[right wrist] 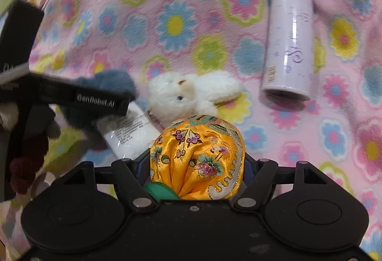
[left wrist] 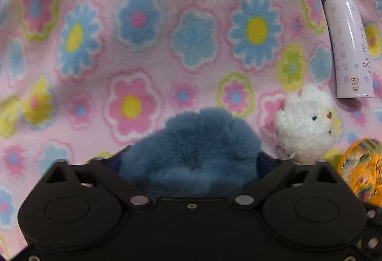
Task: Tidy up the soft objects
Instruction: 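Grasp the blue fluffy scrunchie with left tool while right tool grasps yellow silk pouch, then carry scrunchie and yellow pouch to the basket and lower them in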
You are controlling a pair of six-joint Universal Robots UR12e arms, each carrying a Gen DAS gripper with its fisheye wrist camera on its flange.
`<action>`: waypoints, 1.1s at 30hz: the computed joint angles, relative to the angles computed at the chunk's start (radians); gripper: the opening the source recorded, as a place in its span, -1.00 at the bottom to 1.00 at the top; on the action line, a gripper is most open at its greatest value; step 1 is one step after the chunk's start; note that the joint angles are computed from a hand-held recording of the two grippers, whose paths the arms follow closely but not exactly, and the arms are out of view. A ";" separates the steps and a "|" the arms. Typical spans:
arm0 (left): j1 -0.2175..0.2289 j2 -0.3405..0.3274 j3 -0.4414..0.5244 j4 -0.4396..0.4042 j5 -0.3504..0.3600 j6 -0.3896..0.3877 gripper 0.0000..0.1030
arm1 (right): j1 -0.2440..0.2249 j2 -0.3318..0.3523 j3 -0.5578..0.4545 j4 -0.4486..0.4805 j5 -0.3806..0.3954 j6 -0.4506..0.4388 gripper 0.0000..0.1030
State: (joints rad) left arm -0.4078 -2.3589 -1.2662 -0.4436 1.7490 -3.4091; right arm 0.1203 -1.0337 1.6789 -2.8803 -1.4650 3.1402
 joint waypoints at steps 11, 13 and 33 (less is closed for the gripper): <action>-0.011 0.036 -0.066 0.113 0.037 0.000 0.11 | -0.020 -0.028 0.035 -0.129 0.030 0.127 0.38; -0.012 0.053 -0.075 0.128 0.046 -0.017 0.11 | -0.023 -0.037 0.040 -0.142 0.040 0.147 0.38; -0.048 0.162 -0.190 0.156 0.114 -0.071 0.12 | -0.020 -0.030 0.034 -0.042 -0.031 0.235 0.52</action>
